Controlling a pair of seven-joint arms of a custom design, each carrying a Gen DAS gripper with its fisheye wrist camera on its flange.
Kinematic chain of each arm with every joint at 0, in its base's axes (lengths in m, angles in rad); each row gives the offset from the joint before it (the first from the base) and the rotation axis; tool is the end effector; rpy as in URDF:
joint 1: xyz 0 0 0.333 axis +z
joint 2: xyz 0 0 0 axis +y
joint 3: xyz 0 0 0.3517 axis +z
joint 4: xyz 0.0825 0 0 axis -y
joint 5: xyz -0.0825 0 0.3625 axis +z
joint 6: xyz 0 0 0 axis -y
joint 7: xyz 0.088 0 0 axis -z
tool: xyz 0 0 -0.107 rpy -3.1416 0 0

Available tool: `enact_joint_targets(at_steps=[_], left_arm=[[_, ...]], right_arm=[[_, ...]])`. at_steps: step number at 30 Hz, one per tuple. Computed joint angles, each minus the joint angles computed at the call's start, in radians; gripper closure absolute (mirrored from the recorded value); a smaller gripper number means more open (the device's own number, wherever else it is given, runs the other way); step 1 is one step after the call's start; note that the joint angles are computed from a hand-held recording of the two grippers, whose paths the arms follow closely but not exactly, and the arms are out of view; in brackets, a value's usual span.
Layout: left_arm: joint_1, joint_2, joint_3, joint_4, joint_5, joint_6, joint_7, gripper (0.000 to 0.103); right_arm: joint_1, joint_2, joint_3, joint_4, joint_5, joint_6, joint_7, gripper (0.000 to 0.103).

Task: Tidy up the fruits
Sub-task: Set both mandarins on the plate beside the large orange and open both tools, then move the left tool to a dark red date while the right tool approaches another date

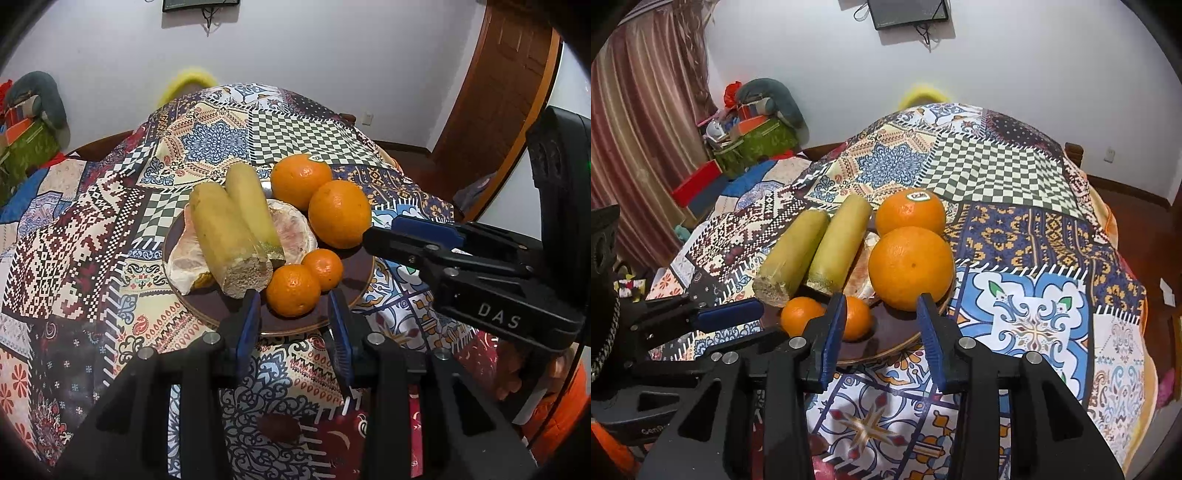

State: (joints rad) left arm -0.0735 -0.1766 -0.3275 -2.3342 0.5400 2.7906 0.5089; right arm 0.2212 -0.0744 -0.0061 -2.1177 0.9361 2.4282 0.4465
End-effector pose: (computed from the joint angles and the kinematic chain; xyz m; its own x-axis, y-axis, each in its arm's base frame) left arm 0.4475 -0.2240 0.5158 0.1357 -0.9780 0.1585 -0.7485 -0.2060 -0.6304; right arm 0.5258 0.1177 0.5335 0.7105 -0.6689 -0.2185 -0.5969 -0.4084 -0.6906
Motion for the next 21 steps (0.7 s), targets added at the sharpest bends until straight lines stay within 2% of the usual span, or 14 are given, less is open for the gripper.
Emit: enact_joint_targets(at_steps=[9, 21], left_arm=[[0.016, -0.098, -0.036, -0.025, 0.001, -0.049, -0.029, 0.066], [0.054, -0.262, -0.112, -0.073, -0.078, -0.124, -0.024, 0.064]], right_arm=[[0.012, -0.086, -0.02, -0.054, 0.001, -0.004, -0.01, 0.067], [0.057, -0.225, -0.077, -0.151, -0.019, 0.009, -0.015, 0.067]])
